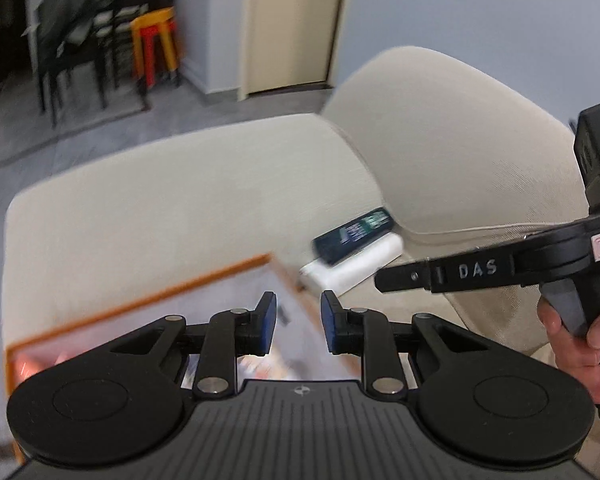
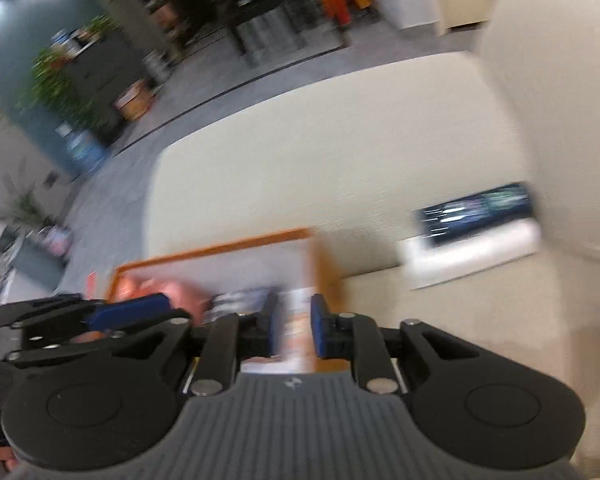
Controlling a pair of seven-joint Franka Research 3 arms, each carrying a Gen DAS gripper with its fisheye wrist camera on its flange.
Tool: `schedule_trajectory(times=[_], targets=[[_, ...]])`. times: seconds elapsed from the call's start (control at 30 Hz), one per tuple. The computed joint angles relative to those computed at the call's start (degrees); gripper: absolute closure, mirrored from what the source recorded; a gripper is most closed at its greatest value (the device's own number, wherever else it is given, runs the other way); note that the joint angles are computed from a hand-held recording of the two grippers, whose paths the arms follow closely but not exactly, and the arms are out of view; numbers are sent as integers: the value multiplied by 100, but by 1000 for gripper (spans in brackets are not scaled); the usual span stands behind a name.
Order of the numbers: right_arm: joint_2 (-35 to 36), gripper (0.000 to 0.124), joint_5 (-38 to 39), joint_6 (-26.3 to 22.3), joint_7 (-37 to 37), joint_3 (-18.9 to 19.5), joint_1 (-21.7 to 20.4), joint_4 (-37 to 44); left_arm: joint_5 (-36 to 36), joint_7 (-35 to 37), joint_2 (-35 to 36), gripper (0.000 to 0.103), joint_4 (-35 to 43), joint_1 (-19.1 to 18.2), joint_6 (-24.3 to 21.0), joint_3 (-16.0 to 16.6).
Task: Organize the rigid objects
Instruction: 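Open both tools and move them out toward the shampoo bottle and white case, then grasp the dark CLEAR shampoo bottle with the left tool while the right tool grasps the white glasses case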
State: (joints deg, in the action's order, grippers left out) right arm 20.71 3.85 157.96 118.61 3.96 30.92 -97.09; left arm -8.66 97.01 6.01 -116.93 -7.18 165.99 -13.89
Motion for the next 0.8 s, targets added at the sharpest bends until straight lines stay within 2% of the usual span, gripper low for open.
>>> schedule_trajectory(times=[0.13, 0.23, 0.33, 0.43, 0.5, 0.53, 0.6, 0.73, 0.8], targets=[[-169, 98, -521, 265, 880, -521, 158, -616, 1256, -745, 678, 75, 731, -365, -260, 186], [-101, 94, -1006, 460, 1676, -863, 247, -892, 1676, -778, 1161, 75, 1337, -442, -657, 145], [112, 93, -825, 794, 2034, -815, 29, -1012, 2042, -819, 1630, 75, 1891, -540, -927, 178], [492, 87, -278, 810, 2161, -631, -232, -753, 2384, -893, 2150, 75, 2553, -695, -1187, 284], [732, 83, -51, 788, 2262, -636, -270, -513, 2445, -686, 2533, 74, 3040, -682, -1341, 222], [847, 75, 61, 740, 2310, -622, -286, -351, 2384, -504, 2732, 72, 3321, -645, -1473, 137], [1072, 73, 348, 702, 2401, -539, -373, -77, 2262, -83, 3134, 65, 3891, -592, -1750, 4], [1453, 71, 565, 1013, 2470, -612, -361, 261, 2080, 774, 3943, 62, 5085, -631, -2370, -70], [1568, 71, 624, 1404, 2493, -720, -277, 217, 1944, 1180, 4211, 59, 5471, -621, -2523, -116]])
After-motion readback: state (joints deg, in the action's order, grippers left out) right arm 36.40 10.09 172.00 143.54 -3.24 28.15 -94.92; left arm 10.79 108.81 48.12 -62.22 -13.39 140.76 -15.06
